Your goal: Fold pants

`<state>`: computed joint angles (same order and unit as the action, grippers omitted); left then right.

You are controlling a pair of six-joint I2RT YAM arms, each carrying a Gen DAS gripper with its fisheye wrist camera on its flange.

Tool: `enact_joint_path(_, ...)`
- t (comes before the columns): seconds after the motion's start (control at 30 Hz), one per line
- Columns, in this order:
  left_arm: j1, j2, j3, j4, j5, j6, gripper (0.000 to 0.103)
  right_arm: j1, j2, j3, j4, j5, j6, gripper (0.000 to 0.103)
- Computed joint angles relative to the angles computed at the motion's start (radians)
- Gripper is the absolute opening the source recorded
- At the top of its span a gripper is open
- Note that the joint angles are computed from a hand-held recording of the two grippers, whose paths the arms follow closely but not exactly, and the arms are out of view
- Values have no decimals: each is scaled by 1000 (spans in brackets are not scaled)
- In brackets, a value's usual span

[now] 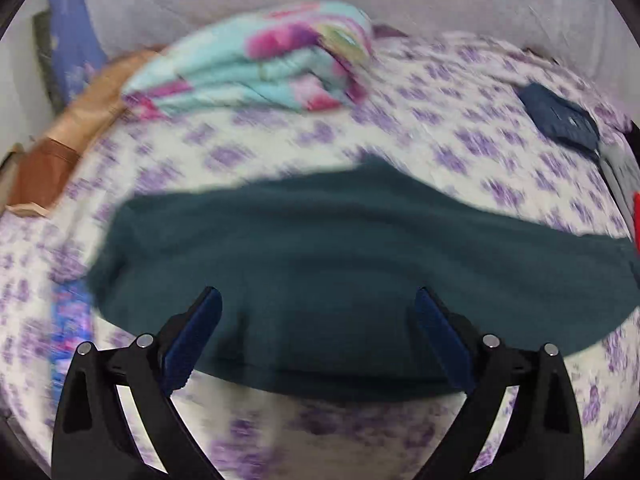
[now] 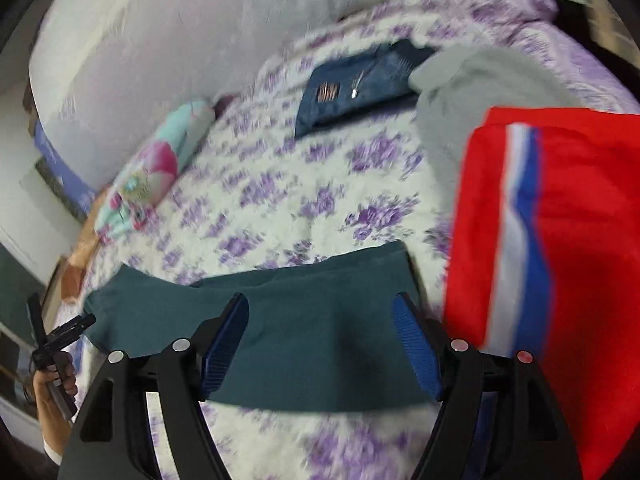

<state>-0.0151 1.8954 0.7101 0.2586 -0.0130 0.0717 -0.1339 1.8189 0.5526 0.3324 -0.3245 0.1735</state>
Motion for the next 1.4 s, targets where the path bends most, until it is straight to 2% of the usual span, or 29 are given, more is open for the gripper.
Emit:
enact_joint_path(0.07,-7,81,33,-6,-56,-3,96,20,47,58,-69,57,-13,75)
enact_joint_path(0.1,20,126,56,-14,-40,-6,98,18,79,93,-106,64,-43,75)
enact_joint_path(0.13,59,135,55,-6,29,-12,98,20,95,102,-112,70,-61,75)
enact_joint_path(0.2,100,125,63,-46,77,-11,98,16,103,106,-123,73,-105,75)
enact_joint_path(0.33,97,83,32,-56,39,51,98,83,107,116,-173,190,-186,75)
enact_joint_path(0.37,100,66,25,-64,37,63,98,84,106,110,-167,197,-193,70)
enact_joint_path(0.4,108,51,15,-69,40,75,98,88,102,108,-169,196,-199,58)
enact_joint_path(0.43,113,31,5,-72,47,73,98,70,91,102,-176,139,-216,43)
enact_joint_path(0.47,115,3,-1,-81,54,62,97,41,95,114,-205,34,-225,10)
enact_joint_path(0.5,120,-21,-12,-75,70,57,97,32,93,114,-212,8,-221,11)
enact_joint_path(0.57,126,-72,-50,-34,110,56,97,43,82,99,-194,29,-201,11)
enact_joint_path(0.6,114,-86,-67,3,103,57,97,29,72,95,-193,6,-166,11)
enact_joint_path(0.7,65,-30,-27,4,27,57,97,13,-21,59,-189,-75,-79,11)
enact_joint_path(0.77,58,33,15,-24,29,42,97,34,-155,26,-200,-110,-24,11)
enact_joint_path(0.83,61,81,25,-4,47,27,97,89,-251,26,-224,-113,26,11)
enact_joint_path(0.93,72,104,-7,72,72,5,97,252,-276,98,-234,-90,104,11)
enact_joint_path(1.0,93,111,-13,89,109,-4,98,350,-221,174,-234,-69,137,11)
enact_joint_path(1.07,114,125,-20,115,145,-8,99,476,-92,286,-202,-61,181,11)
enact_joint_path(1.13,112,118,-40,141,139,-12,99,589,76,443,-216,-19,211,12)
enact_joint_path(1.17,104,115,-47,149,123,-12,99,632,153,521,-239,9,223,15)
enact_joint_path(1.23,91,113,-56,161,99,-10,99,699,342,731,-341,25,259,38)
enact_joint_path(1.27,95,113,-56,160,106,-10,99,720,422,829,-406,13,271,63)
enact_joint_path(1.33,118,112,-56,159,141,-18,99,735,517,923,-434,-62,320,64)
enact_joint_path(1.4,145,108,-67,176,177,-24,99,725,498,865,-338,-152,352,63)
